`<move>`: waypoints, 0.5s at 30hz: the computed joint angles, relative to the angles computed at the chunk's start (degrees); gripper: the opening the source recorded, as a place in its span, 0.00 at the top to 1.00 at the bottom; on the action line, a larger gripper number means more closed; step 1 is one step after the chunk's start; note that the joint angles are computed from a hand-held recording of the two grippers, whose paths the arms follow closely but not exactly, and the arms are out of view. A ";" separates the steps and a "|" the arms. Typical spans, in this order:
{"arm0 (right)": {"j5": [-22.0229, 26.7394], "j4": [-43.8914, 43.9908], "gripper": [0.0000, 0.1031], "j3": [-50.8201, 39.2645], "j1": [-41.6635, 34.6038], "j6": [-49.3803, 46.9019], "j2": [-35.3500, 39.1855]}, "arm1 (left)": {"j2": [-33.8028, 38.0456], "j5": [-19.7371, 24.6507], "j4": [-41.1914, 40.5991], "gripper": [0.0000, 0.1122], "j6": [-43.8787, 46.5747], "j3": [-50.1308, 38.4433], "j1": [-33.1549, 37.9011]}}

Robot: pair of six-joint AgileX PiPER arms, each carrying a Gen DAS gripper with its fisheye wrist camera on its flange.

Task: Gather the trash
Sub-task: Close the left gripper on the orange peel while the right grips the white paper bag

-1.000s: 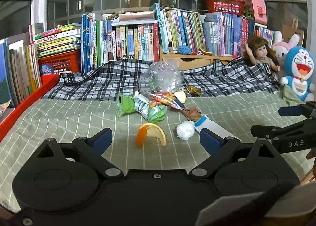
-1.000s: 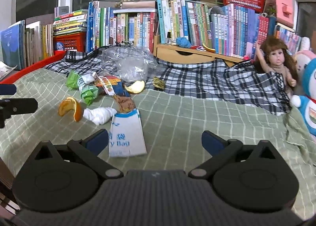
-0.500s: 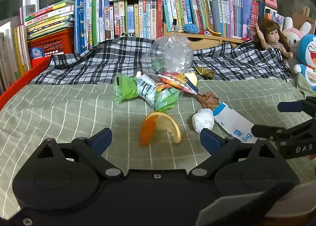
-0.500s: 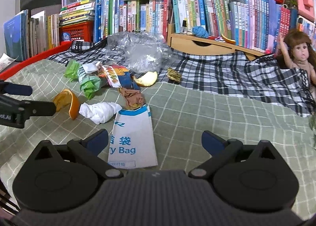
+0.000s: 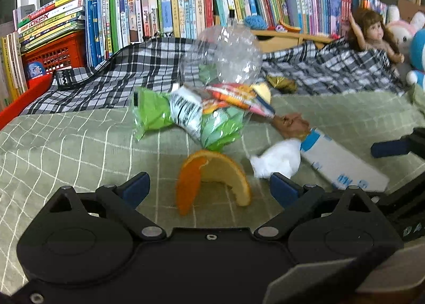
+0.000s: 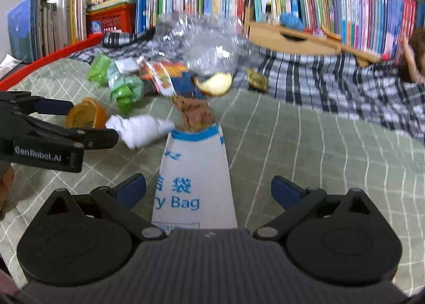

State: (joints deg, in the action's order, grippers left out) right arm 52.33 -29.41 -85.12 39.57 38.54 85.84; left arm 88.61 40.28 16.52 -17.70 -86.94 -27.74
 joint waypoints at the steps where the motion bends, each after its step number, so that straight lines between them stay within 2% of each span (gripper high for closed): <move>1: 0.09 0.82 0.00 -0.19 -0.37 -0.45 0.11 | 0.07 0.07 -0.67 0.18 0.47 0.02 0.13; 5: 0.46 1.30 0.00 -0.30 -0.46 -0.64 0.24 | -2.28 -4.01 -1.24 0.19 0.18 3.65 0.82; 10: 2.94 -3.22 0.00 -1.48 2.25 1.12 1.54 | -2.75 -4.28 -3.86 0.22 0.66 3.92 2.13; 14: 4.18 -7.01 0.01 -1.50 4.29 2.88 1.96 | -2.68 -4.39 -5.21 0.31 1.41 3.84 2.76; 15: 4.24 -7.81 0.01 -1.35 4.74 3.10 1.93 | -2.75 -4.50 -4.82 0.38 1.14 3.98 2.68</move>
State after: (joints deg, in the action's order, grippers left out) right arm 56.57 -37.22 -86.47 44.31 41.64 87.77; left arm 85.86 35.78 11.70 -16.56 -82.96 -25.06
